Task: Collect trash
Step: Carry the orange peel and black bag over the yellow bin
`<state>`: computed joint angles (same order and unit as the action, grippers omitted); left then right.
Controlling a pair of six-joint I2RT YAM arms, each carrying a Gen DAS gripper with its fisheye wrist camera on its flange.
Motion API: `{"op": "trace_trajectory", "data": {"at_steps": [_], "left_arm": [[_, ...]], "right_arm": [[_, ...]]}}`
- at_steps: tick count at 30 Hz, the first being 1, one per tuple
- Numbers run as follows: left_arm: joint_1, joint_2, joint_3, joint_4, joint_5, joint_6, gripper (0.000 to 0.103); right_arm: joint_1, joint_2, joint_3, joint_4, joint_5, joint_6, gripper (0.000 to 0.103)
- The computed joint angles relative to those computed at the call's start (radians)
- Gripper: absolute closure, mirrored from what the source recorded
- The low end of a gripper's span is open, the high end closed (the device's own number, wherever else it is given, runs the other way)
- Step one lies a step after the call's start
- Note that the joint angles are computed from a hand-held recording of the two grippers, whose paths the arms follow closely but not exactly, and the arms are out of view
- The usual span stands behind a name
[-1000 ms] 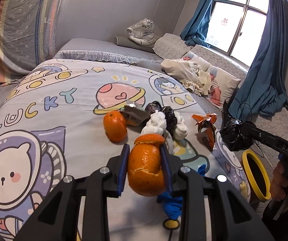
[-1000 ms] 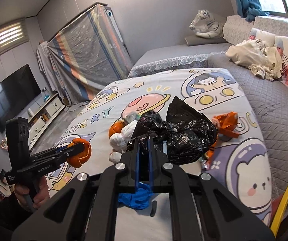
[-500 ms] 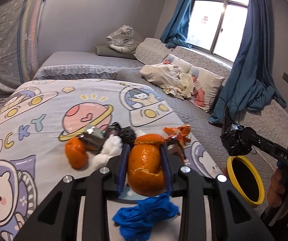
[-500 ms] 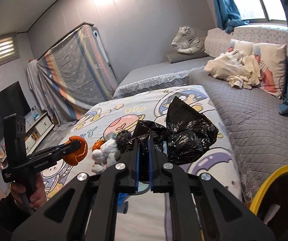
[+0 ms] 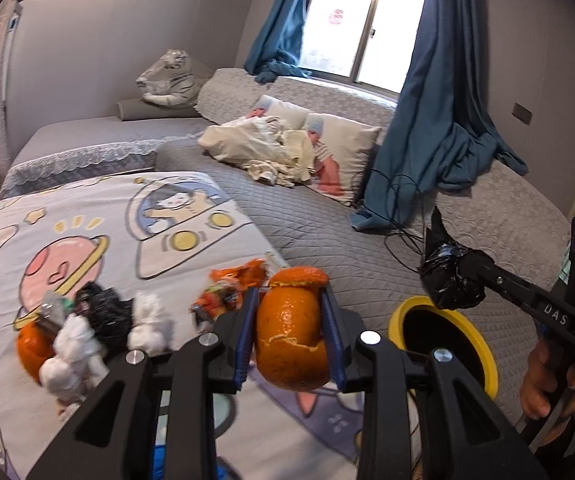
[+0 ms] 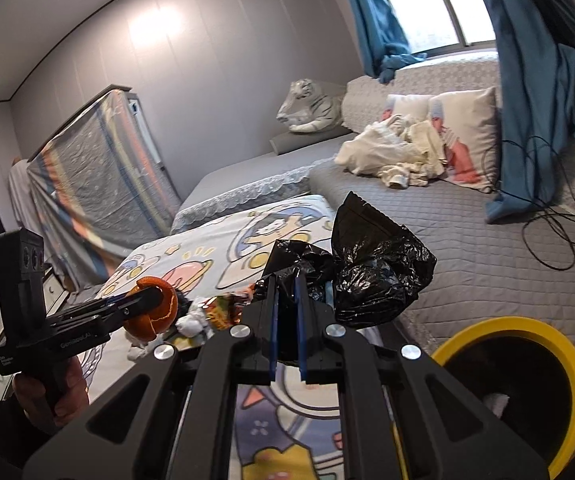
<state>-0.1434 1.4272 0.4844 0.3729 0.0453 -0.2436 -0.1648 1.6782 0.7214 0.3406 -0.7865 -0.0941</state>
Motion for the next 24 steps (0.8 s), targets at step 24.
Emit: {"op": "trace_trajectory", "data": {"at_steps": [24], "left_arm": [[-0.301,0.361,0.386,-0.042,-0.037,-0.014,0.074]], "right_arm": [[-0.284,0.172,0.134,0.014,-0.042,-0.009,0.096]]}}
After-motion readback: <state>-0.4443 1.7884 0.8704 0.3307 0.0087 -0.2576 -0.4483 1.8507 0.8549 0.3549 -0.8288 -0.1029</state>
